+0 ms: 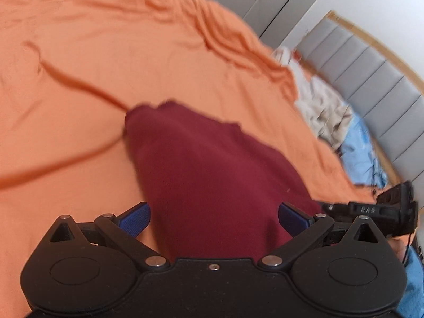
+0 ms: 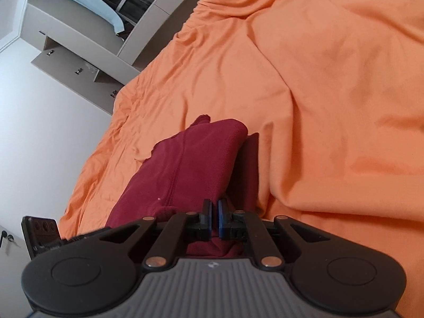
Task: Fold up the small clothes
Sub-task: 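Tuck the folded end under with the right tool, pressing it against the bundle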
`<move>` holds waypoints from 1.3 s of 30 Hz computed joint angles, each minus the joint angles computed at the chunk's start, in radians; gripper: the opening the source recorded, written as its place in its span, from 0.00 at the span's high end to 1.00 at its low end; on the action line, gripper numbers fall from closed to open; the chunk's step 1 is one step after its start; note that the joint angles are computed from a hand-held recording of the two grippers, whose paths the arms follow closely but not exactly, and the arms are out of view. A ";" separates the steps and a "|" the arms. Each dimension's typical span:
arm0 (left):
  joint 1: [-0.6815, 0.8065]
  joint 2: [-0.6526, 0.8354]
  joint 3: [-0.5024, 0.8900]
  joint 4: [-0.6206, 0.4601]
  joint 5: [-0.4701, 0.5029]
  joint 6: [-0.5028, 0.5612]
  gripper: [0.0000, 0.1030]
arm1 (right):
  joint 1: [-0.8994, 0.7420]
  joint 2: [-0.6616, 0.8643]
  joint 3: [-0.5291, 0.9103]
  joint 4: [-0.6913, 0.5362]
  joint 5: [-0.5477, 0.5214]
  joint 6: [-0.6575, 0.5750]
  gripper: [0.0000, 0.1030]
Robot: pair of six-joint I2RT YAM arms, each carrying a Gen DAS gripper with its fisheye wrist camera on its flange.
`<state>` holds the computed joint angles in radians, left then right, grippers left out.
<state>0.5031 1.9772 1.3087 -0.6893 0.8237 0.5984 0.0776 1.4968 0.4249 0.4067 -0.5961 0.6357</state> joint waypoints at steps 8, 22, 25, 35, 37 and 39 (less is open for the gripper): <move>-0.002 0.010 -0.040 0.042 -0.054 -0.004 0.01 | 0.013 -0.037 -0.036 0.079 0.094 0.000 0.44; 0.007 -0.022 -0.106 0.109 -0.052 -0.030 0.01 | 0.063 0.237 0.136 0.124 0.166 0.017 0.54; 0.008 -0.023 -0.109 0.112 -0.052 -0.032 0.01 | 0.045 0.271 0.126 0.163 0.110 0.068 0.55; 0.010 -0.008 -0.081 0.079 -0.047 -0.025 0.01 | 0.055 0.276 0.111 0.195 0.077 0.114 0.74; 0.011 -0.009 -0.085 0.085 -0.048 -0.023 0.01 | 0.085 0.242 0.107 0.168 0.130 0.079 0.76; 0.011 -0.009 -0.082 0.084 -0.050 -0.020 0.01 | 0.121 0.203 0.102 0.138 0.194 0.030 0.78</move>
